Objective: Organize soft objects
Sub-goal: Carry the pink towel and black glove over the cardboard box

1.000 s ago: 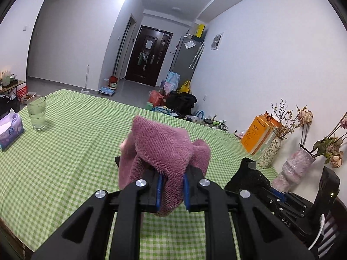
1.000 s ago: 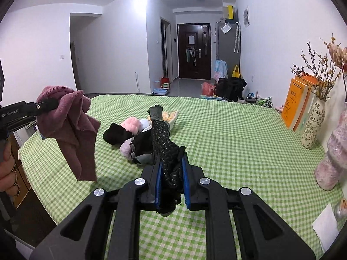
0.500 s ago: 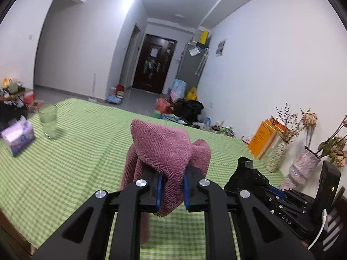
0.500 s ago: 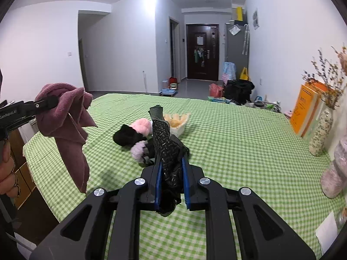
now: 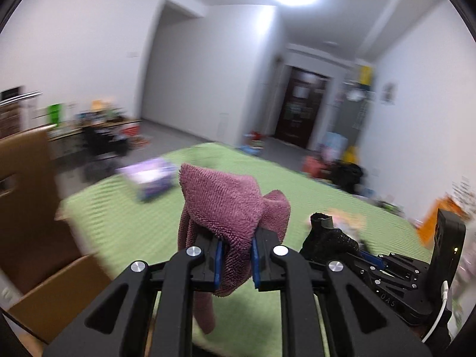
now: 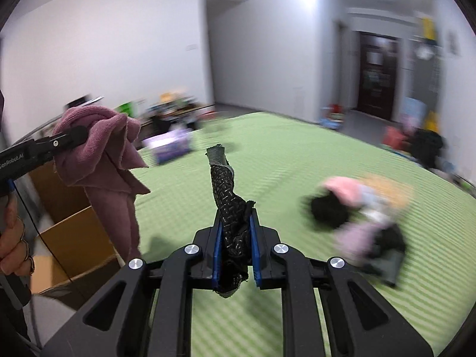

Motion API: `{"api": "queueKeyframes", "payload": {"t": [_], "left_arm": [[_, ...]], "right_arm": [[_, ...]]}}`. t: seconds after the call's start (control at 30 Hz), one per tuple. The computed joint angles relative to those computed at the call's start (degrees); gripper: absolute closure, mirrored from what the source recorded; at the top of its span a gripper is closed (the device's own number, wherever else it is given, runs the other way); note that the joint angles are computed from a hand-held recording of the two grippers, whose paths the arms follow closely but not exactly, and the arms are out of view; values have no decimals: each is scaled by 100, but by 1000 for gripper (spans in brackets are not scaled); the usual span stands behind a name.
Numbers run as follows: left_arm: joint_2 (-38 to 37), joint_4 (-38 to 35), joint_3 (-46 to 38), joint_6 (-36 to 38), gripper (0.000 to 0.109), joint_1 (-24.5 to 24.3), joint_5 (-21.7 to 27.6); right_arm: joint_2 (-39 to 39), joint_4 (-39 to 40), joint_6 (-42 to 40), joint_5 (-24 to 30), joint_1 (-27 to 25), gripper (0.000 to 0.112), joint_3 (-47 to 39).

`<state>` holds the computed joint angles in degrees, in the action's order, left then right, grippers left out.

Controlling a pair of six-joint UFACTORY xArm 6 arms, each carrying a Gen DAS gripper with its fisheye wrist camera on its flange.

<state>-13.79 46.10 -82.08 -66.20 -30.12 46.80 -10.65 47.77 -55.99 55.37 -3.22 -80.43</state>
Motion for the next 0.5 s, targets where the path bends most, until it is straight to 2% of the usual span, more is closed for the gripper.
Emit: {"api": "queueKeyframes", "payload": {"t": [0.1,0.17,0.3,0.33,0.37,0.47,0.5], "left_arm": [[-920,583,674,-655,97,-96,1178],[-1487,1049,1044,-1135,97,-353,2288],[-2202,1201,1421,-1740,97,-664,4057],[-2344,1240,1474,-2000,97,-660,4368],[-2497,1304,1577,-2180,97,-664,4459],[-2608,1356,1589,-2082,97,-625,4838],[-2670,1310,1634,-2069,97,-528,4817]], "right_arm": [[161,121,-197,329,666,96,-149],[291,162,-347,579,1188,96,-275],[626,302,-616,1300,1966,96,-670],[702,334,-713,1459,2159,96,-758],[725,320,-790,1516,2311,96,-774],[729,312,-1012,1653,2533,96,-757],[729,314,-1027,1682,2546,96,-749]]}}
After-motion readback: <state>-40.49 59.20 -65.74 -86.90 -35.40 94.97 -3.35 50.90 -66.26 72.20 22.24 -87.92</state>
